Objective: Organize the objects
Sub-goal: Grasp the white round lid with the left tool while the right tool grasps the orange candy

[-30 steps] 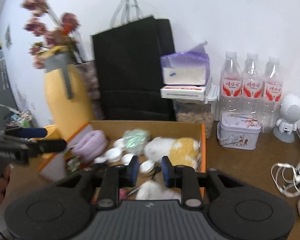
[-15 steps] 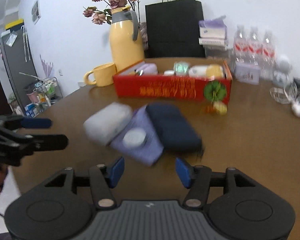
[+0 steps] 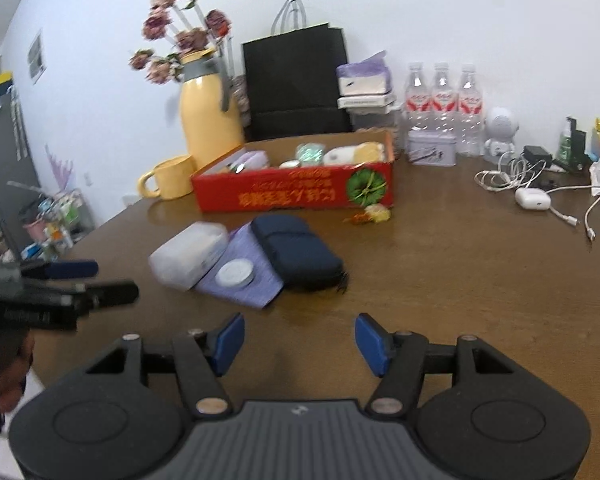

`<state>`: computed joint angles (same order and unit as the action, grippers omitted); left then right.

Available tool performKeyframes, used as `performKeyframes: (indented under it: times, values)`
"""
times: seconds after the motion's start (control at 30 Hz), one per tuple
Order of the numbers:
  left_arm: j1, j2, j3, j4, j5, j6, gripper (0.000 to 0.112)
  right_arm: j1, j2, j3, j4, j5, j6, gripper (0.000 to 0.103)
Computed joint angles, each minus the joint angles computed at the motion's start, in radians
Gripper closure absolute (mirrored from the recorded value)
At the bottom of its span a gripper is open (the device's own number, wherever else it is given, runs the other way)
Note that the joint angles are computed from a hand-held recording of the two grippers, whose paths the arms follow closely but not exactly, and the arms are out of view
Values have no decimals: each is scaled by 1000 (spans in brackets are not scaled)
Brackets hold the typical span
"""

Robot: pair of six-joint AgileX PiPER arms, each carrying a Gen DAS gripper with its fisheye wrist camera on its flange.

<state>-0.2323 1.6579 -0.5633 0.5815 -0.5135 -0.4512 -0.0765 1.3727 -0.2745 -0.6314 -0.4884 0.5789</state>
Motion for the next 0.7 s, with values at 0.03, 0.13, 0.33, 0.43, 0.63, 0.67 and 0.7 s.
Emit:
performKeyframes:
  times: [0.03, 0.13, 0.33, 0.43, 0.63, 0.67, 0.7]
  values:
    - [-15, 47, -53, 53, 8, -54, 28, 0, 32, -27, 27, -6, -23, 43]
    - [-72, 177, -220, 111, 114, -142, 45, -2, 145, -135, 93, -18, -89, 44]
    - [-96, 316, -389, 153, 215, -226, 45, -15, 395, -460, 45, 53, -98, 54]
    - [-87, 337, -421, 229, 210, -297, 44, -9, 545, -662, -116, 121, 18, 63]
    - [-87, 368, -461, 205, 200, -292, 48, 30, 776, -986, -485, 211, 294, 71]
    - [-94, 370, -461, 166, 203, -251, 50, 34, 799, -1022, -563, 228, 363, 72]
    - [-99, 371, -457, 129, 204, -209, 53, 38, 816, -1047, -600, 243, 394, 72]
